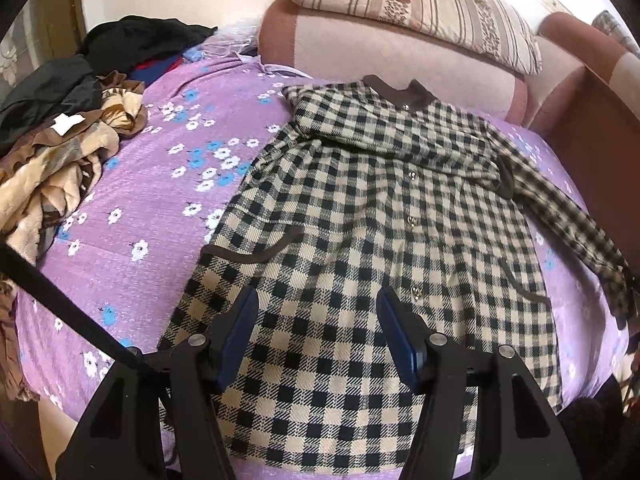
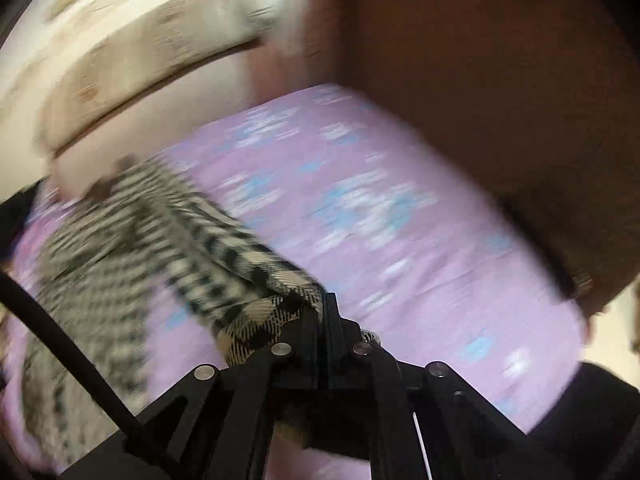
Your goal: Fold large clothes
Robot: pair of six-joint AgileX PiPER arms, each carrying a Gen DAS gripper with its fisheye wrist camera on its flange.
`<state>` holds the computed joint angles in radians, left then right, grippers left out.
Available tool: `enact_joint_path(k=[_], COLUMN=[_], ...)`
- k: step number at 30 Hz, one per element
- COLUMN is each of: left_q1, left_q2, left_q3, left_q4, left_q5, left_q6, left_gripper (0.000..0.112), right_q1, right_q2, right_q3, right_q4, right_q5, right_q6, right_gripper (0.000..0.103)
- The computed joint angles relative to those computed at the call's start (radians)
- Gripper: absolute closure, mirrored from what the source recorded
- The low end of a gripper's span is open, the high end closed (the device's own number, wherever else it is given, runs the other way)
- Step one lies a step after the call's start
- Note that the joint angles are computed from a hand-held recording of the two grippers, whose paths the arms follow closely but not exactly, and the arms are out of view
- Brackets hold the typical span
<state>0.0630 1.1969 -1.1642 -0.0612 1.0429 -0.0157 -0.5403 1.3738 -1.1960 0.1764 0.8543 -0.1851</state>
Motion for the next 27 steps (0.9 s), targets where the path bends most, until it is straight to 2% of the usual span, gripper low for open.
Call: enact_joint_path(k=[2,4,6,7,10,13,15,18,19,20,21,22,27], left_q1=[-0.025,-0.062,-0.113,-0.134,-0.181,-0.242,-0.276,-0.318,-0.325,-0.332,-0.334,-0.333,-0.286], left_q2=[0.0,0.001,0.013,0.023,0.05,0.072,0.082,0.093,0.094,0.096,0.095,0.094,0.09], left_q3=[-0.007,-0.007,-0.008,-0.012,-0.022,-0.03,-0.032,-0.033,-0.032,-0.03,-0.028,-0.026,-0.01], left_q4=[0.016,0.044,0.078,0.088,0.094,0.102,0.107,0.12,0.121,0.126,0.129,0.133,0.098], left_q5=[0.004,0.005,0.004,0.004,0.001,-0.013,-0.02,-0.02,-0.02,-0.021,-0.022,-0.025,-0.06], left_q6=[-0.022,-0.048,-0.078,-0.09,-0.116,-0.152,-0.171,-0.195,-0.196,-0.202,-0.202,-0.202,-0.174], left_gripper=[0.052,0.052,0.052,0.052,0.052,0.052,0.052,0.052,0.052,0.052,0.052,0.052,0.052], right_q1=[-0.045,-0.104,-0.167,-0.196,-0.306,-0.336,-0.333,-0.364,-0.37,-0.376,-0.374,-0.358,-0.172], right_q2=[0.06,0.06,0.032,0.022,0.01,0.035,0.058,0.103,0.117,0.126,0.134,0.124,0.006], right_q3=[-0.05,-0.05,-0.015,0.001,0.064,0.09,0.107,0.129,0.132,0.137,0.131,0.127,0.096], right_q4=[-0.032,0.037,0.135,0.188,0.37,0.381,0.349,0.423,0.454,0.503,0.528,0.524,0.46], right_q5=[0.008,0.003,-0.012,-0.011,0.019,0.005,-0.021,-0.027,-0.02,-0.012,0.002,-0.009,-0.109], right_q6=[0.049,0.015,-0.058,-0.089,-0.21,-0.227,-0.201,-0.244,-0.268,-0.306,-0.318,-0.299,-0.148], right_gripper=[0.08,0.078,0.06,0.048,0.044,0.036,0.036,0.035,0.044,0.074,0.088,0.093,0.093])
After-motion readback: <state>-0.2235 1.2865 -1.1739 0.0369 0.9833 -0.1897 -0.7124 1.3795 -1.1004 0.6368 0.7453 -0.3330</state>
